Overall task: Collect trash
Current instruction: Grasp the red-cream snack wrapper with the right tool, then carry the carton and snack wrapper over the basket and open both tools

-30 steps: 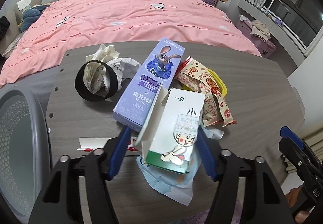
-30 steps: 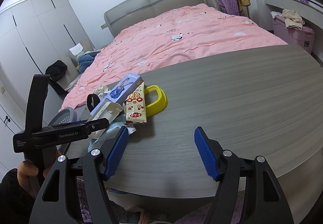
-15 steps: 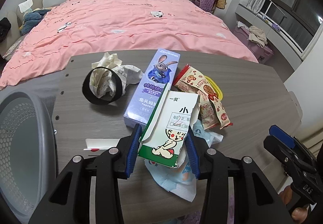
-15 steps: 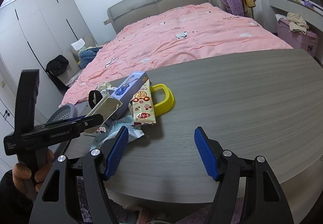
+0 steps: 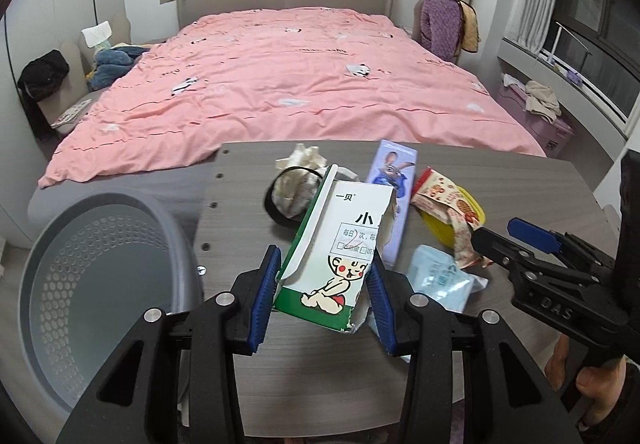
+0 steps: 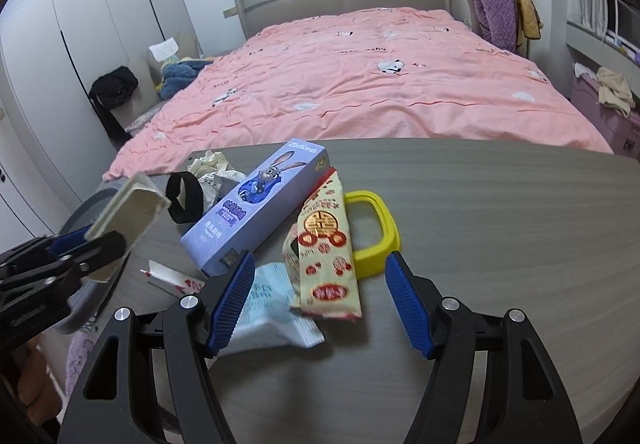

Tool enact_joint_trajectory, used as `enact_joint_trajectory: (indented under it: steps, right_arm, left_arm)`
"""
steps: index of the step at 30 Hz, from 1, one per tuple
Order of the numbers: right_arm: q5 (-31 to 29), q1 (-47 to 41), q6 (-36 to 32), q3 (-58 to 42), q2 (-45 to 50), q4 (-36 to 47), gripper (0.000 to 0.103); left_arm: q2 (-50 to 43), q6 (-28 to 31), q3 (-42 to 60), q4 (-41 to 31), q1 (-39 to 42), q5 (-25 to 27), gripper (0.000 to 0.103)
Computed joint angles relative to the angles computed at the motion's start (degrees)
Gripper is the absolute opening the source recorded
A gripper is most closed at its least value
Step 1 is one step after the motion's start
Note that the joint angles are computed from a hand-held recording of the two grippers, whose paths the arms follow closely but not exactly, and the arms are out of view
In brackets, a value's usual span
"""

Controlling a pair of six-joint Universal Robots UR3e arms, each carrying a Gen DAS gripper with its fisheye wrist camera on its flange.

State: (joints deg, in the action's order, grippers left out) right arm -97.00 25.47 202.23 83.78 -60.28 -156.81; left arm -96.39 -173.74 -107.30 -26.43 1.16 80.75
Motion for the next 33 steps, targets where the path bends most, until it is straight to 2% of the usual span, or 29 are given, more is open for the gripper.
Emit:
enact_joint_trajectory:
  steps: [3, 9, 13, 20, 25, 28, 33]
  right_arm:
    - [-1.7, 0.7, -0.7, -5.7, 3.4, 4.6, 0.064]
    - [-3.3, 1.2, -1.7, -11.2, 6.5, 10.3, 0.044]
    - [-3.1, 1.3, -1.6, -10.5, 5.8, 10.0, 0.035]
    - [-4.9, 2.1, 0.0, -7.2, 1.6, 8.4, 0.033]
    - [-6.3, 4.1, 0.2, -9.2, -0.5, 9.6, 0.033]
    - [-5.4, 5.9, -0.1, -13.2, 0.5, 10.5, 0.033]
    - [-2.9, 9.5, -1.3, -28.5, 8.3, 15.1, 0.033]
  left_arm:
    - [0.6, 0.2, -0.8, -0.1, 1.8, -1.1, 0.042]
    - [2.1, 0.8, -2.9, 0.5, 5.2, -3.2, 0.042]
    - [2.8, 0.8, -3.8, 0.7, 6.6, -4.3, 0.042]
    - [4.7, 1.3, -6.1, 1.2, 9.8, -6.7, 0.042]
    - [6.6, 1.9, -8.0, 2.0, 13.8, -7.8, 0.042]
    - [7.8, 2.6, -9.6, 2.7, 17.1, -7.6, 0.042]
    - [9.0, 4.7, -11.6, 3.0, 23.0, -7.2, 0.042]
